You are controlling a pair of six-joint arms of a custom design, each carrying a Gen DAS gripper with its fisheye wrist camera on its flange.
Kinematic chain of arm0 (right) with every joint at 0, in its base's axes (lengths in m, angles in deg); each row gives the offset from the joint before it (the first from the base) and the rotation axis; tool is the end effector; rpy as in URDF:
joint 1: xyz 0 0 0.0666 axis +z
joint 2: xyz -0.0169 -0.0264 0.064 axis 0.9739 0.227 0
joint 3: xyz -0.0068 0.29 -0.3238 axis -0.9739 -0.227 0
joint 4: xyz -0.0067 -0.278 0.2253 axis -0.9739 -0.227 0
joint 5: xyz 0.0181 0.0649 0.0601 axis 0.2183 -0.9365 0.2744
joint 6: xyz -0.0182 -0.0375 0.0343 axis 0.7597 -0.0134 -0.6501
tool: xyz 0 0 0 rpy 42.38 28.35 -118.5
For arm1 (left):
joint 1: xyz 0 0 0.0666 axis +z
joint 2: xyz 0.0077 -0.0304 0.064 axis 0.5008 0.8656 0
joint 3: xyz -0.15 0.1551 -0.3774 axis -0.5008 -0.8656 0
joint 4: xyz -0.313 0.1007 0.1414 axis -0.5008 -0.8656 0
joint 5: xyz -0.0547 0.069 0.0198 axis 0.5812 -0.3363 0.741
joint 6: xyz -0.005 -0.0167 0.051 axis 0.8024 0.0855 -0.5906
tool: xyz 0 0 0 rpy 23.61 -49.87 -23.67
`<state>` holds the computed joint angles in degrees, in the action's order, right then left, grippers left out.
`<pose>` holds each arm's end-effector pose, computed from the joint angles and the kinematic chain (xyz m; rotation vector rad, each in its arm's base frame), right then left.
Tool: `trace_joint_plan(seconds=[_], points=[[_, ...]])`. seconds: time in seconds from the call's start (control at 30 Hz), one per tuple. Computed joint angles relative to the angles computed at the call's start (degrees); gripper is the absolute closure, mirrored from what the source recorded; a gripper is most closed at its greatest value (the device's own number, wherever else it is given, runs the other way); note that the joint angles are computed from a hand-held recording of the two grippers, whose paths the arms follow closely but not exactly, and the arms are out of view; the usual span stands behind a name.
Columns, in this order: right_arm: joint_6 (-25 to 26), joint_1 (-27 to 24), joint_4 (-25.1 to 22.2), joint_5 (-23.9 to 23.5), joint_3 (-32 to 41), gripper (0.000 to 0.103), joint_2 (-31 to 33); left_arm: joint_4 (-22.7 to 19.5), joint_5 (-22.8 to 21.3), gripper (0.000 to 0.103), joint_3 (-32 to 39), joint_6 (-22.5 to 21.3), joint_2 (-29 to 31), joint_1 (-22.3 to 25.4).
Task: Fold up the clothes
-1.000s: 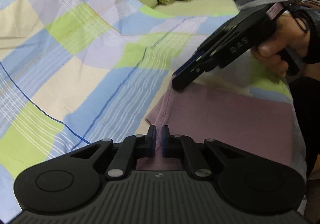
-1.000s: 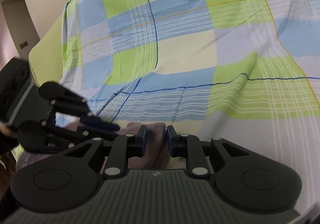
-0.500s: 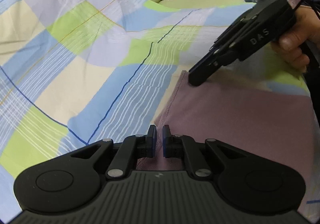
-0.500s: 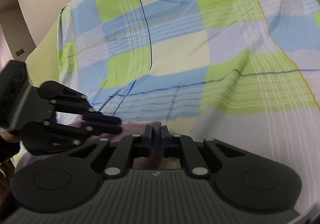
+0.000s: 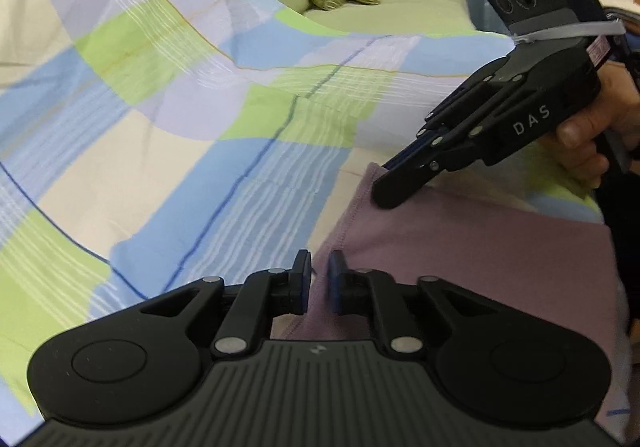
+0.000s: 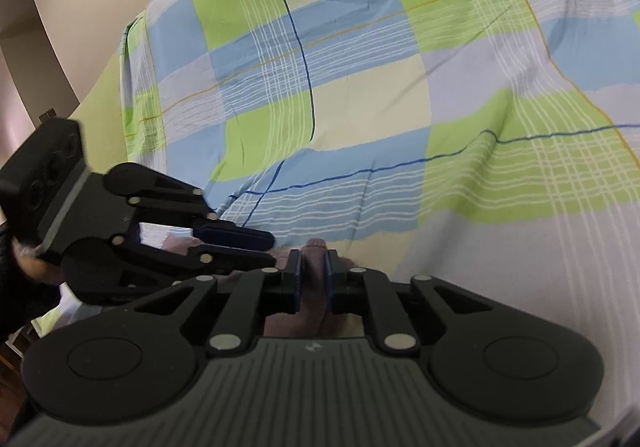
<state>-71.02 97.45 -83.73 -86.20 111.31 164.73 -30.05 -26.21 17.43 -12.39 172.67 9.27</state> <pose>0.5904 0.2449 0.3829 -0.5899 2.0714 1.0398 0.5644 -0.2163 0.4567 0.7953 2.2644 -0.0765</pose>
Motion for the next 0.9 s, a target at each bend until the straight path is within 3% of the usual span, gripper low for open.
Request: trace_joint_plan(seconds=[0.2, 0.4, 0.53, 0.7, 0.77, 0.9], points=[[2.1, -0.4, -0.4, -1.5, -0.8, 0.098, -1.2, 1.9, -2.0, 0.101, -2.5, 0.2, -1.7, -1.1], [1.6, -0.1, -1.8, 2.4, 0.3, 0.098, 0.0, 3.7, -4.0, 0.097, -2.8, 3.7, -1.2, -1.3], [0.1, -0.2, 1.1, 3.8, -3.3, 0.096, -2.8, 4.7, -6.6, 0.094, -5.6, 5.8, -3.8, -1.8], [-1.6, -0.2, 2.6, 5.6, -7.7, 0.094, -6.5, 5.1, -11.4, 0.094, -10.3, 11.0, -8.4, -3.3], [-1.6, 0.2, 2.7, 6.2, -9.7, 0.094, -8.3, 3.7, -13.5, 0.094, -12.0, 15.1, -10.6, -4.2], [-1.6, 1.7, 1.4, 7.5, -14.0, 0.080, -12.2, -0.2, -17.3, 0.092, -13.6, 20.9, -12.9, -6.3]])
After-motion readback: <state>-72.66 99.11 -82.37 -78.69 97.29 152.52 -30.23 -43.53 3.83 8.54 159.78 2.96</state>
